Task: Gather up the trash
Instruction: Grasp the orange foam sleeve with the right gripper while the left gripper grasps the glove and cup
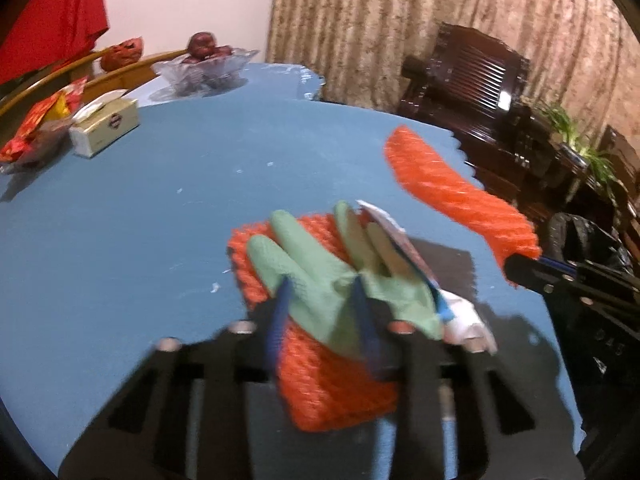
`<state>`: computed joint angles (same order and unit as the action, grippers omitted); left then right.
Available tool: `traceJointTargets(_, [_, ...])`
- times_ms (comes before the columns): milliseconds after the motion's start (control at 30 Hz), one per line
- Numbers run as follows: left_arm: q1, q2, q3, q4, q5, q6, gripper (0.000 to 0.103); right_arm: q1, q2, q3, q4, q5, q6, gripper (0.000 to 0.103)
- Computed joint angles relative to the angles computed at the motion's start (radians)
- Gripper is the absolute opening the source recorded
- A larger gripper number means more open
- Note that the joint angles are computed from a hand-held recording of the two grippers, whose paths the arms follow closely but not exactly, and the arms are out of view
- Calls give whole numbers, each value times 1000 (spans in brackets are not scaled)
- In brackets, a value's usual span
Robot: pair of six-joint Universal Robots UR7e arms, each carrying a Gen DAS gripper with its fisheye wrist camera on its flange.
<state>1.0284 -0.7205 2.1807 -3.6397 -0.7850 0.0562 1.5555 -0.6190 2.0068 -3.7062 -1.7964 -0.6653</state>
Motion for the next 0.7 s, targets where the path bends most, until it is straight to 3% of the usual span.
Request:
traceJointTargets(100, [-18, 8, 8, -33, 1, 26, 0, 1, -1, 2, -2, 2, -1, 12])
traceJointTargets(500, [-93, -48, 99, -160, 22, 24, 0, 16, -46, 56, -29, 41, 4, 12])
traceJointTargets(700, [-77, -66, 116, -64, -15, -58, 3, 13, -45, 69, -36, 20, 3, 12])
